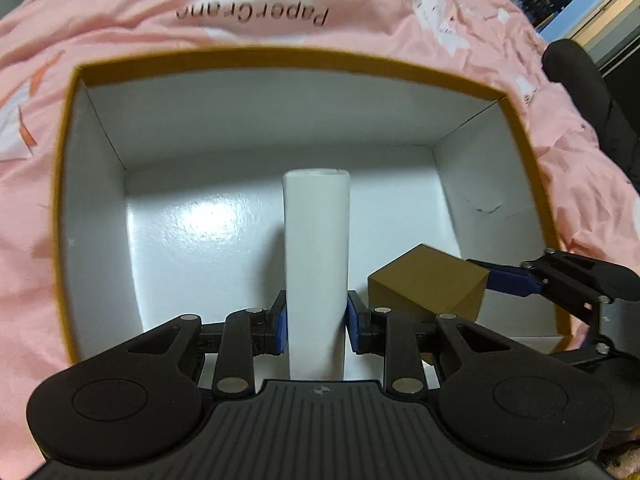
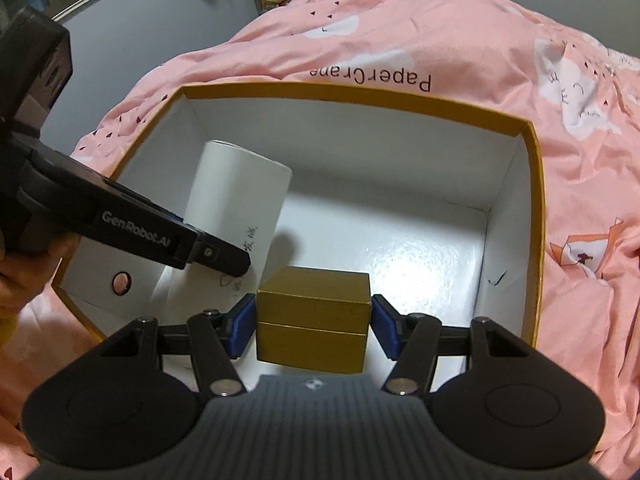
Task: Organize objects
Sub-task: 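Lower the white tube into the shoebox and open the left tool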
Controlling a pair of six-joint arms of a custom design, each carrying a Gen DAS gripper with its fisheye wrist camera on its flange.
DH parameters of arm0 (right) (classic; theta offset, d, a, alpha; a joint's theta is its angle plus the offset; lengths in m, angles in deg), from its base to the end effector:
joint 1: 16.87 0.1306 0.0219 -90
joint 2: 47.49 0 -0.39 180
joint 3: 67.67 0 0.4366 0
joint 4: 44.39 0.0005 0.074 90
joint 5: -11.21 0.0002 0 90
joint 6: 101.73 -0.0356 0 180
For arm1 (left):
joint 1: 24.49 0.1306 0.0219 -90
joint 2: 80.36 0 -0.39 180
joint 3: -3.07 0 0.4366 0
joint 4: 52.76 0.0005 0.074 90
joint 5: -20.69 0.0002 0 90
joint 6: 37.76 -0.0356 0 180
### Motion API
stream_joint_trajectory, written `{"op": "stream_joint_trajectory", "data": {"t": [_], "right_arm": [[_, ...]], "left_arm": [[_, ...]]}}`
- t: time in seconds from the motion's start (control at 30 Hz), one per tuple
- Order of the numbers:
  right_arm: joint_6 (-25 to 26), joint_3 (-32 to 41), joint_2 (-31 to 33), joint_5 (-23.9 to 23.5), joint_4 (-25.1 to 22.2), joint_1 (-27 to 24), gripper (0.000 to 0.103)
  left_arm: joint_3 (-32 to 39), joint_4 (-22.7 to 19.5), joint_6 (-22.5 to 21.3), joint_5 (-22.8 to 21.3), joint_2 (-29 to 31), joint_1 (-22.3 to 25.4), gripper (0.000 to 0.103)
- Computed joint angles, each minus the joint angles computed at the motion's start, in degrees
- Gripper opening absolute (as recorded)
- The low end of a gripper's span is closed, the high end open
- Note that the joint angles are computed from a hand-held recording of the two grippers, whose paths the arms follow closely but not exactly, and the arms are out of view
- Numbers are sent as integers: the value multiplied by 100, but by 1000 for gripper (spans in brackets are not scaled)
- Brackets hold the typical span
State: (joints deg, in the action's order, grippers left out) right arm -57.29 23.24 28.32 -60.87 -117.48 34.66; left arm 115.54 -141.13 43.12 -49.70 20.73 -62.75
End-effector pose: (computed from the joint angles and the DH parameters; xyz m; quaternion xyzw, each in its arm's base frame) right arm 0.2608 0.3098 0.5309 -0.0066 0.9505 0.1050 0.2925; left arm 0.4233 -0.3497 0.4946 0.4110 0.8888 -0.1918 0.0655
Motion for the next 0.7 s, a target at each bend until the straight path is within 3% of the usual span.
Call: {"op": "stream_joint_trajectory", "data": {"t": [0.23,0.43,0.7], "right_arm": [[8,-31,20,-104,20,-48,62],[16,-56,73,-231,63,-83,62],[74,-95,76,-290,134,-79,62]], "left_arm": [[-227,61,-84,-103,2,47,33],[-307,240,-563,-1016,-274,-77,51],[-293,267,-1203,-1809,-411,-321,53]]}}
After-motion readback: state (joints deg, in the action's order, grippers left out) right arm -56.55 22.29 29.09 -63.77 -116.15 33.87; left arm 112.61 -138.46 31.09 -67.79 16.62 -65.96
